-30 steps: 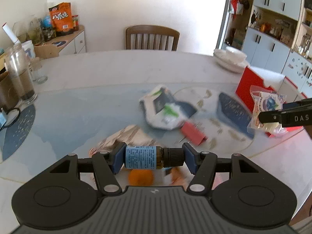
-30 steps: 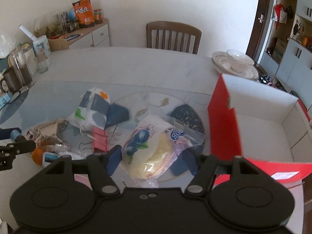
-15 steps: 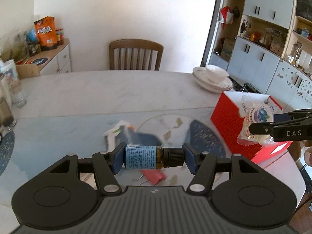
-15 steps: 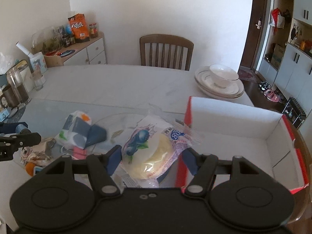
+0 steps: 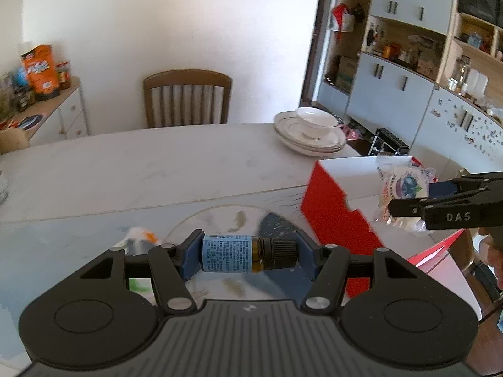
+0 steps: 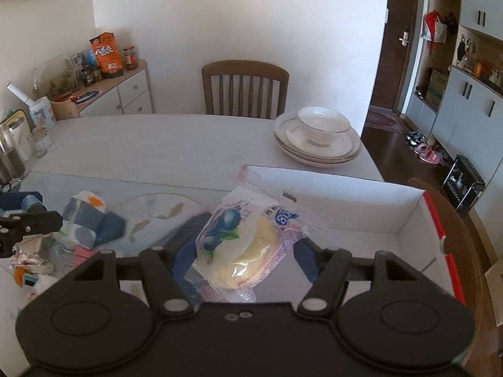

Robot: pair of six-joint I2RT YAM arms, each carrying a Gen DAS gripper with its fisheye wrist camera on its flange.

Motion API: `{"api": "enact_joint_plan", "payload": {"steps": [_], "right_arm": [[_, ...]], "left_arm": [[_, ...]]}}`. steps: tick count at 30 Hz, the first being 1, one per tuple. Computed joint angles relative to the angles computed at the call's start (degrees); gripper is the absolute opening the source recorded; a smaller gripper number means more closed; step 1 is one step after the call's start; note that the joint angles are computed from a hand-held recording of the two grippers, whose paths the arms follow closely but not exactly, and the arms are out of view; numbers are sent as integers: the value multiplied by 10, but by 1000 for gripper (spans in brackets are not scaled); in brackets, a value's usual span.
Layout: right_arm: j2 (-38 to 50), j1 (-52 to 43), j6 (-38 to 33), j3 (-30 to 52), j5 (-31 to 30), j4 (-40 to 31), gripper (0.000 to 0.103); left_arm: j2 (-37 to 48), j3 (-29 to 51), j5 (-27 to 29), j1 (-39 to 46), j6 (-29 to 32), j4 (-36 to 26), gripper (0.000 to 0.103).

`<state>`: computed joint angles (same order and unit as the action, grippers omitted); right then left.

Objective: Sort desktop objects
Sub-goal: 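Carry the bottle and bagged bun with both grippers over the red box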

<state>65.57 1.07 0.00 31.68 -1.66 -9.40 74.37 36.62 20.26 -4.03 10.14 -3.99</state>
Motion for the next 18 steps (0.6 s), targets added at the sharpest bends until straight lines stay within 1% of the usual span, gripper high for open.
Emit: {"api": "enact_joint_plan", "payload": {"steps": [8, 18], "right_arm": [[24, -87, -55, -4, -49, 17, 67], [73, -188, -122, 4, -107, 37, 67]], "left_arm": [[53, 41, -56, -106, -37, 34, 61], [140, 114, -105, -206, -55, 57, 61]]}}
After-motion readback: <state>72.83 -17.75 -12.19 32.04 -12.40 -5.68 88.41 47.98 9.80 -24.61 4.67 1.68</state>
